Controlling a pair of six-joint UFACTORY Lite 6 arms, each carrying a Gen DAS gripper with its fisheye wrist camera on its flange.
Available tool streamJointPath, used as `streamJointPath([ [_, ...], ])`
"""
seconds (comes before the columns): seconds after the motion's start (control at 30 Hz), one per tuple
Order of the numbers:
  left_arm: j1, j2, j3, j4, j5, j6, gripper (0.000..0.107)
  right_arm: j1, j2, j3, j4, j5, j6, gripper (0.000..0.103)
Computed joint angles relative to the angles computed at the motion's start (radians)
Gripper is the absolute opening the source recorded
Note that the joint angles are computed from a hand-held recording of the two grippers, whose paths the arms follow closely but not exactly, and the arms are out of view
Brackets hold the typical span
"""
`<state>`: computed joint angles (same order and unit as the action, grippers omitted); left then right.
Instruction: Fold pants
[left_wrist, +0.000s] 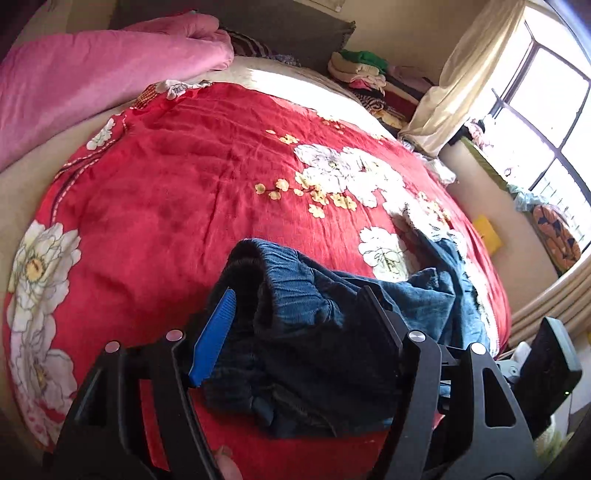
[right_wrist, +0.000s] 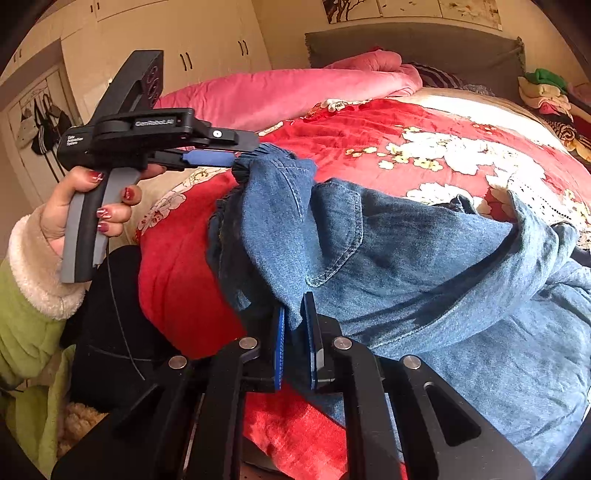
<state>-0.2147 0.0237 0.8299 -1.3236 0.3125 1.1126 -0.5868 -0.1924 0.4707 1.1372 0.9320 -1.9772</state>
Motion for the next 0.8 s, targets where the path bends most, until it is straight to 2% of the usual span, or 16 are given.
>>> streamJointPath([
  [0.03, -0.002, 0.042, 0.032, 0.021, 0.006, -0.025, 0.055, -0.001, 0.003, 0.003, 0.000, 0.003, 0.003, 0.009],
  [0.07, 0.005, 0.078, 0.057, 0.019, 0.026, -0.030, 0.029, 0.001, 0.004, 0.004, 0.001, 0.002, 0.003, 0.009],
  [0.2, 0.021, 0.127, 0.088, 0.009, 0.071, -0.014, 0.017, 0.029, -0.008, 0.010, 0.007, -0.013, 0.026, 0.009],
  [0.37, 0.115, -0.077, -0.052, 0.010, 0.135, 0.032, 0.008, 0.009, -0.114, -0.019, 0.005, 0.033, 0.031, 0.009],
  [0.4, 0.151, -0.119, -0.090, 0.011, 0.162, 0.041, 0.005, 0.014, -0.140, -0.033, 0.007, 0.028, 0.025, 0.009],
  [0.47, 0.225, -0.176, -0.168, 0.005, 0.209, 0.075, 0.005, 0.031, -0.176, -0.062, 0.009, 0.001, 0.008, 0.009],
  [0.53, 0.254, -0.170, -0.223, 0.002, 0.195, 0.102, 0.005, 0.065, -0.158, -0.074, 0.024, -0.029, -0.005, 0.010],
  [0.67, 0.266, -0.129, -0.282, -0.072, 0.180, 0.194, 0.006, 0.195, -0.047, -0.080, 0.063, -0.179, -0.027, 0.011],
  [0.73, 0.263, -0.161, -0.284, -0.038, 0.176, 0.164, 0.007, 0.230, -0.009, -0.092, 0.106, -0.240, -0.068, 0.012],
  [0.8, 0.247, -0.212, -0.287, 0.031, 0.144, 0.092, 0.010, 0.224, 0.007, -0.093, 0.127, -0.232, -0.083, 0.012],
])
